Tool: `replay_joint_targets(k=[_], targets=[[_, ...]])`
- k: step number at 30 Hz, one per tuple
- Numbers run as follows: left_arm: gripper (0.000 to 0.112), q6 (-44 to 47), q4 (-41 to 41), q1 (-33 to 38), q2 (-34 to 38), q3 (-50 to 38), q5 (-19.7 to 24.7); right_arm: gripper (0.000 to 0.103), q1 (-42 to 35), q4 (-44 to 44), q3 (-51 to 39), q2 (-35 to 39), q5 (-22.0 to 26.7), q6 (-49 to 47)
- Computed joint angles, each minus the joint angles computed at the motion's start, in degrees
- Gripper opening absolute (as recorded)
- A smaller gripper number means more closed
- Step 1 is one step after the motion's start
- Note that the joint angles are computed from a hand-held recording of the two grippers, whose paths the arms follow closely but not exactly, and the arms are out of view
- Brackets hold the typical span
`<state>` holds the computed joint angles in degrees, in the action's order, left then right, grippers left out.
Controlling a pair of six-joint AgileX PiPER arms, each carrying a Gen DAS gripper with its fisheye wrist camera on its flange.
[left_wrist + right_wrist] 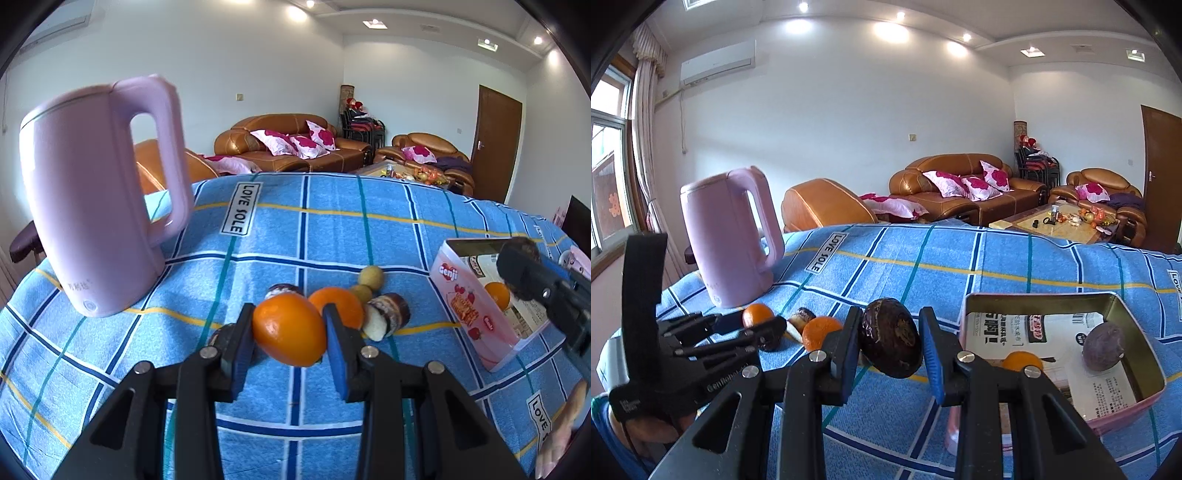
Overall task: Organize fruits
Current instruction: 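Carry the orange with the left tool into the tin and release it while the right tool carries the pastry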
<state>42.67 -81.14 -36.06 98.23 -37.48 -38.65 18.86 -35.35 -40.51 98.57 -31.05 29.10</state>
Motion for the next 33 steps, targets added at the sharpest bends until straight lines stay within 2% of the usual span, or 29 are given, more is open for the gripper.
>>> replay_joint_targets(k=[4,12,25,33], targets=[[0.038,2.9,-2.7,-1.9,0.8,-2.2,-1.2,0.033,-2.1,0.7,0.7,-0.7,-0.7,-1.9],[0.038,6.5,-5.6,-4.2,2.9,-6.6,-1.3,0.033,-9.2,-4.1,0.0,-0.6,-1.6,1.7],[0.038,13.5,-9.0,-6.5,7.4,-17.2,1.3,0.033,-24.4,-11.4,-5.5,2.1,-1.9,9.2],[0.038,20.9,-13.1,-8.9,13.7,-28.0,3.8,0.033,-32.1,-23.3,-12.2,5.9,-1.7,22.8]])
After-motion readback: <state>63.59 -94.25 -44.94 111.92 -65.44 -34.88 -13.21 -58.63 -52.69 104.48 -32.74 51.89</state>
